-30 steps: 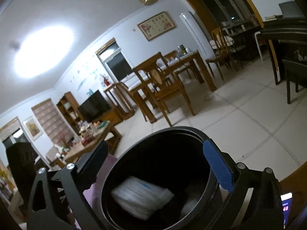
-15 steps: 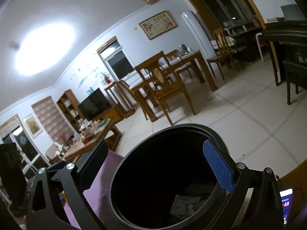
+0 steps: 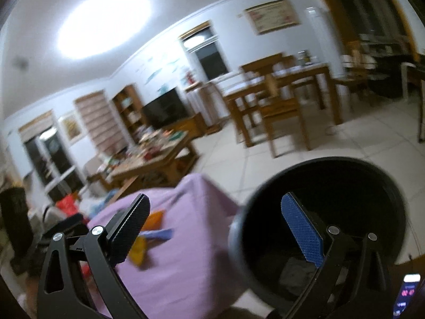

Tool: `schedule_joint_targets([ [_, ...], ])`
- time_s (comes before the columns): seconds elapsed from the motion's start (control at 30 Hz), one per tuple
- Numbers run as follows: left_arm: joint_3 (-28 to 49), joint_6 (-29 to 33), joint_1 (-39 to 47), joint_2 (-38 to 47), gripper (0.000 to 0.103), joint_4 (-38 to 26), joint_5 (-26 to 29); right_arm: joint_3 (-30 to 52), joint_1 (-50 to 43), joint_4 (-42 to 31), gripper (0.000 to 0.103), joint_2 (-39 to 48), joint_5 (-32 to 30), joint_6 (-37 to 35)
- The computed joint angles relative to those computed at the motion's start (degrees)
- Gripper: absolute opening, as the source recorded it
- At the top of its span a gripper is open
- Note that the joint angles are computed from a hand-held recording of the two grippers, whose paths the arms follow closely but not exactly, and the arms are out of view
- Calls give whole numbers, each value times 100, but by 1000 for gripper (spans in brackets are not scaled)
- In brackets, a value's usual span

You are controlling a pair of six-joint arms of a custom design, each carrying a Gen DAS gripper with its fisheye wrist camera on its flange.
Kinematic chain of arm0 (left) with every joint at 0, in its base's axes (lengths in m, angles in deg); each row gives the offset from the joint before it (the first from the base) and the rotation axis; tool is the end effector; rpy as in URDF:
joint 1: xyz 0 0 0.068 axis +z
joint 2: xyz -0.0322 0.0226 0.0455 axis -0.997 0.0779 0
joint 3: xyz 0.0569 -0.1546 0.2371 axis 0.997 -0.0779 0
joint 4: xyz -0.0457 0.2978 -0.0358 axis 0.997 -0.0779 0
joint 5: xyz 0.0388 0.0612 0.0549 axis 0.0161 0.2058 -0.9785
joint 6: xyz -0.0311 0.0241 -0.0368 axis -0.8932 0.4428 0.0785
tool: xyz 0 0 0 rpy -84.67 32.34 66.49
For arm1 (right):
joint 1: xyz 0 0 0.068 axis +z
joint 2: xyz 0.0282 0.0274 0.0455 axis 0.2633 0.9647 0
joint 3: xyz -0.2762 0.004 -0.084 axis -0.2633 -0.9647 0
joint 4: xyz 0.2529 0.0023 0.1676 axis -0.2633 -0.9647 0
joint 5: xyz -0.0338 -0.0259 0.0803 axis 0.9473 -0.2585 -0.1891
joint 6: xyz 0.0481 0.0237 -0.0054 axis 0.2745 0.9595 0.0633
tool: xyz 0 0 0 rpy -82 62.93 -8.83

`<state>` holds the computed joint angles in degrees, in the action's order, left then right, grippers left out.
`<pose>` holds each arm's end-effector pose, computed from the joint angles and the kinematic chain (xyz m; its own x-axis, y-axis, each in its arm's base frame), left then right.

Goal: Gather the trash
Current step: 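Grasp the beige wrapper with the right tool while the left tool grasps the red milk carton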

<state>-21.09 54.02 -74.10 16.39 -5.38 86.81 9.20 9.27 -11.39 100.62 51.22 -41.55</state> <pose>0.2440 0.0374 0.1210 -0.4881 0.0273 -0.8724 0.1536 0.9866 -0.0551 0.2435 -0.0051 0.1030 -0.4741 0.2024 -0.8569 -0.3562 0.8459 0.3969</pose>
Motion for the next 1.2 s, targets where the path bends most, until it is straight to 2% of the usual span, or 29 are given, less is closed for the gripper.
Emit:
schedule_joint_targets([
  [0.1, 173, 380, 1327, 217, 98, -136, 576, 175, 1248, -502, 98, -195, 572, -278],
  [0.17, 628, 585, 2242, 724, 98, -484, 1087, 465, 2076, -919, 97, -140, 820, -475],
  [0.23, 1171, 741, 2793, 1263, 98, -906, 1325, 899, 2932, -1339, 97, 20, 1151, -687],
  [0.3, 1684, 925, 3198, 1792, 98, -1256, 1518, 1498, 3817, -1870, 88, 303, 1557, -1094],
  [0.33, 1949, 1043, 3337, 2048, 98, -1468, 1613, 1872, 4201, -2206, 84, 500, 1731, -1324],
  [0.4, 2329, 1375, 3506, 2406, 98, -1863, 1772, 2828, 4799, -3044, 70, 1048, 1998, -1803],
  [0.43, 2479, 1489, 3498, 2537, 98, -2021, 1775, 3206, 5005, -3336, 68, 1294, 2155, -1966],
  [0.57, 2899, 2003, 3554, 2988, 98, -2408, 1840, 5000, 5597, -4732, 67, 2554, 2554, -2550],
  [0.67, 2991, 2230, 3597, 3165, 98, -2439, 1907, 6193, 5758, -5752, 67, 3395, 2888, -2733],
  [0.7, 2980, 2323, 3633, 3186, 98, -2463, 1924, 6456, 5781, -5946, 65, 3605, 3001, -2730],
  [0.73, 2991, 2430, 3648, 3230, 98, -2488, 1918, 6710, 5809, -6150, 58, 3808, 3057, -2712],
  [0.77, 3027, 2533, 3680, 3280, 98, -2524, 1925, 6721, 5793, -6190, 51, 3842, 3041, -2754],
  [0.87, 2987, 2745, 3588, 3290, 98, -2522, 1827, 6454, 5775, -5876, 44, 3699, 2893, -2703],
  [0.97, 2944, 2817, 3362, 3295, 98, -2370, 1617, 5657, 5523, -5140, 43, 3181, 2651, -2381],
  [1.13, 2984, 2724, 2888, 3495, 97, -2003, 908, 4247, 4661, -3911, 43, 2219, 1654, -1334],
  [1.17, 3027, 2693, 2811, 3543, 96, -1996, 800, 4092, 4536, -3812, 43, 2100, 1525, -1204],
  [1.2, 3071, 2652, 2698, 3637, 87, -1941, 597, 3896, 4432, -3655, 43, 1984, 1428, -1056],
])
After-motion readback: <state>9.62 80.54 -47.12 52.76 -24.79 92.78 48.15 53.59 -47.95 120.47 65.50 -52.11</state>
